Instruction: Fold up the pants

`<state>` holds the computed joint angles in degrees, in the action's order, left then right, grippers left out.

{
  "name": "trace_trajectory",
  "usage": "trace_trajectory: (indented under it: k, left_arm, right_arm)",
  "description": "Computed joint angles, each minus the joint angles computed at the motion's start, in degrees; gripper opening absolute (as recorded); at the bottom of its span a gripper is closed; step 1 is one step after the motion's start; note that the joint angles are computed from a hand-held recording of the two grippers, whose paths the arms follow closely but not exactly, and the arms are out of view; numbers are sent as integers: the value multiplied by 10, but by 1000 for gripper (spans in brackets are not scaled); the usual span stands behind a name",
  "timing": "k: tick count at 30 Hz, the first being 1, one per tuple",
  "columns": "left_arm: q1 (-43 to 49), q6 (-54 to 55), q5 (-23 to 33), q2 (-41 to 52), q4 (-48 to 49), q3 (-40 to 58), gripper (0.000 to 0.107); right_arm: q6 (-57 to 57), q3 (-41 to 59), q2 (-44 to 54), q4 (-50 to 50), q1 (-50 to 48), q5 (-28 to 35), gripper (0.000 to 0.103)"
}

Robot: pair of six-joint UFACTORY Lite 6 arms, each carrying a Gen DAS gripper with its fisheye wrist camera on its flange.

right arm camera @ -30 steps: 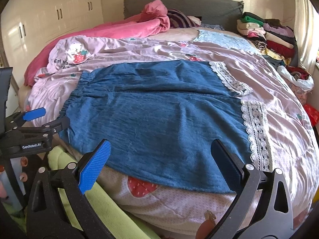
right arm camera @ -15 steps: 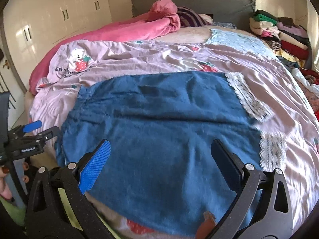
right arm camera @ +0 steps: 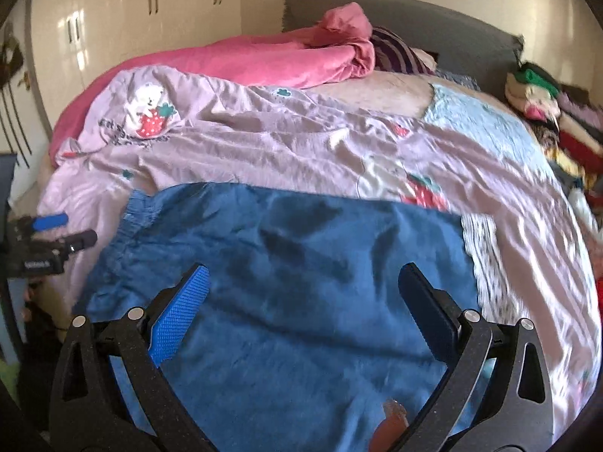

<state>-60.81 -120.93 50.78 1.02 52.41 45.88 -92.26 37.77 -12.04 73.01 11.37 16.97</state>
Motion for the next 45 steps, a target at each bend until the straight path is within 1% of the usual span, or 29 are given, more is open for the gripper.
trace_trajectory:
  k: [3,4,6,7,10,13,14,17,19,20,21,22,23,25,27,30,33,34,35,36,37,38,39,40,41,42,43,44,45]
  left_arm:
    - [62,42,-45,3,10,2,99]
    - [81,57,-59,7,12,5,99]
    - [119,92,-80,26,11,19,99]
    - [134,107,-91,34,13,24,99]
    - [178,142,-134,65,27,38,99]
    - [211,171,-186,100,39,55,99]
    - [217,169,-196,106,48,56,99]
    - [238,133,-250,122,105,58,96]
    - [254,118,-282,131,132,61,72]
    - [261,113,-299,138,145,63,54]
    - [265,109,-308,143,152,65,40]
    - [269,89,-323,145,177,62,32]
    - [271,66,-331,144,202,59,30]
    - [262,14,-326,127,256,43,26]
    - [242,-21,-307,95,293,22,26]
    - [206,-45,-272,40,316,-7,26]
    - [180,-58,-262,-1,329,-27,26]
    - [175,-63,-261,-7,332,-31,26]
    - [174,-63,-263,-14,332,-34,26]
    - [169,-66,-264,-21,332,-40,26]
    - [164,-69,-263,-22,333,-40,26]
    - [163,-68,-263,-24,333,-42,26]
    - [164,-64,-261,-22,331,-42,26]
    - [164,-63,-259,-23,332,-46,26]
    - [160,-62,-254,-27,328,-50,26]
    - [159,-60,-249,-28,326,-51,26]
    - [157,-59,-247,-32,323,-54,26]
    - [158,-59,-247,-37,322,-59,26]
    - [155,-57,-245,-42,319,-62,26]
  right_arm:
    - [-18,64,80,10,24,-9,95]
    - [-10,90,112,3,40,-33,95]
    - [0,137,165,-13,52,-35,95]
    - [22,157,187,-35,59,-38,95]
    - [141,258,287,-148,66,-6,95]
    - [206,318,344,-219,83,-14,95]
    - [224,340,363,-243,88,-15,95]
    - [267,397,414,-300,98,-5,95]
    - [302,424,440,-347,107,-5,95]
    - [321,437,454,-375,114,-7,95]
    - [339,451,466,-401,120,-7,95]
    - [350,458,474,-420,124,-9,95]
    - [366,466,483,-446,130,-12,95]
    - [401,488,503,-499,138,-9,95]
    - [400,503,516,-510,142,-10,95]
    - [317,514,524,-450,144,-2,95]
    - [248,511,524,-408,152,4,93]
    - [227,510,525,-400,156,13,88]
    - [221,516,531,-400,158,22,76]
    - [206,520,534,-388,159,39,69]
    - [200,524,537,-381,157,52,53]
    - [187,528,539,-361,153,80,37]
    - [170,521,533,-340,148,93,31]
    - [154,511,525,-321,145,97,20]
    - [121,479,501,-286,141,90,14]
    - [92,447,476,-251,136,83,13]
    - [75,429,461,-232,130,82,8]
    - [44,398,437,-194,120,82,6]
    - [8,365,409,-153,110,86,5]
